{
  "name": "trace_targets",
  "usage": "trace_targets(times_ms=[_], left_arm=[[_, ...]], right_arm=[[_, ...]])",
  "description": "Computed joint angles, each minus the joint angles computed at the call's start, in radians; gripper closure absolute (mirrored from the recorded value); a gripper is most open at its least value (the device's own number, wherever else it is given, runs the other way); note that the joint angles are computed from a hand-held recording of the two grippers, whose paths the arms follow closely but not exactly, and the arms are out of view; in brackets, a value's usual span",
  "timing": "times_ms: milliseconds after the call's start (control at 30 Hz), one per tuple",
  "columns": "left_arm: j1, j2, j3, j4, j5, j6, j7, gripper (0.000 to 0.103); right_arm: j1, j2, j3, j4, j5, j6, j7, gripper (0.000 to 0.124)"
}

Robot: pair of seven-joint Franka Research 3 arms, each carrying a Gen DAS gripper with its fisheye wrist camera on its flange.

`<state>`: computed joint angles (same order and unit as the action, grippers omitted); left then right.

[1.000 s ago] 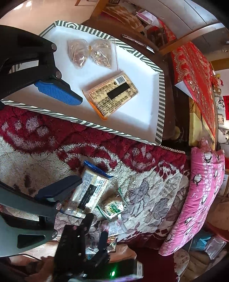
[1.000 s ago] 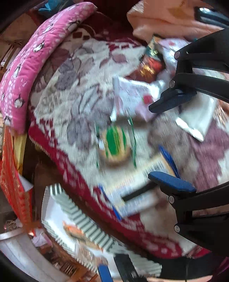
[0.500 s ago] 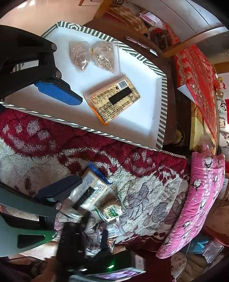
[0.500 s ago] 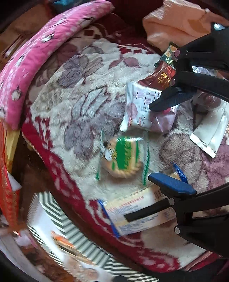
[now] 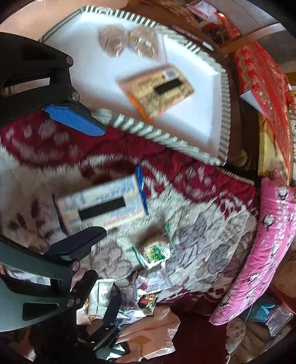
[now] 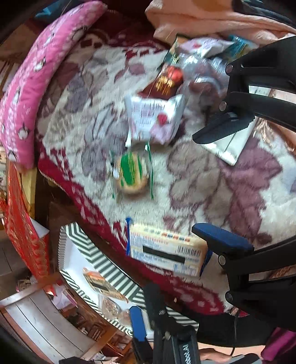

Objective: Organize snacks
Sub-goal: 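Move the left gripper to the blue-edged wafer pack and grasp it, then lift the wafer pack with the left gripper while the right gripper grasps the green cookie pack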

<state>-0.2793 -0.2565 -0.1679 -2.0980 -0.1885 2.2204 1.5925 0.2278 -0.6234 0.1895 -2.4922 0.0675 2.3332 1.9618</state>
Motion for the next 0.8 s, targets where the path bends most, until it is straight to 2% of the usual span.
trace_targets(times_ms=[267,433,600,800], left_arm=[[-0.007,0.062,-0.021,0.021,-0.013,-0.011,-0.069,0.022],[-0.005,0.096,-0.032,0.031,-0.017,-0.001,-0.111,0.022],[0.001,0.126,-0.035,0.042,-0.006,-0.022,-0.133,0.022],[0.010,0.125,-0.034,0.038,-0.005,-0.031,-0.114,0.022]], right_arm=[[-0.015,-0.057,-0.019,-0.049,0.025,0.001,0.009,0.048],[-0.023,-0.053,-0.028,-0.052,0.040,0.047,0.000,0.048],[-0.046,0.018,-0.020,0.002,0.010,0.078,-0.017,0.047],[-0.054,0.159,-0.019,0.113,-0.041,0.093,-0.038,0.047]])
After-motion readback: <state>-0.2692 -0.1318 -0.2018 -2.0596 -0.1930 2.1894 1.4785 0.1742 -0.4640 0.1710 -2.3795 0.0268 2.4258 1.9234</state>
